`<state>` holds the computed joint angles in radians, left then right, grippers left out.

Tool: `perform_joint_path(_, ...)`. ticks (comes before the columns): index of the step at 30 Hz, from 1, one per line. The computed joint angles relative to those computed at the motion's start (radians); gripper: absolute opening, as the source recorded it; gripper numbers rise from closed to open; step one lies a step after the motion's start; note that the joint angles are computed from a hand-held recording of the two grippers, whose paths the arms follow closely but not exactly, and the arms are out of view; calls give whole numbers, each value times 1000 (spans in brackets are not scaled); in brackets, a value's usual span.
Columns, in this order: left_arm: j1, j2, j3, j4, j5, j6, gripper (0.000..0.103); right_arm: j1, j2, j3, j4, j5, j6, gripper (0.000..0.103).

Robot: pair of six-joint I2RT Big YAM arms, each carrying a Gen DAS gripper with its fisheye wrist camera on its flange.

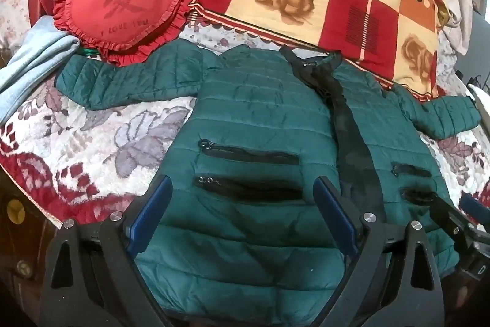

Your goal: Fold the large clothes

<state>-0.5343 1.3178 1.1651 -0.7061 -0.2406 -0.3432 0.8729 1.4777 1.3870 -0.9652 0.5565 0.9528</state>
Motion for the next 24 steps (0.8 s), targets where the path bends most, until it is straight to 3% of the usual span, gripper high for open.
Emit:
perform_joint_path(16, 12, -8, -18, -4, 14, 1, 94, -12, 5, 5, -8, -38, -3, 103)
perform_joint_path(24, 14, -7, -18, -5, 18, 2, 94, 3, -7, -34, 80, 30, -7, 103)
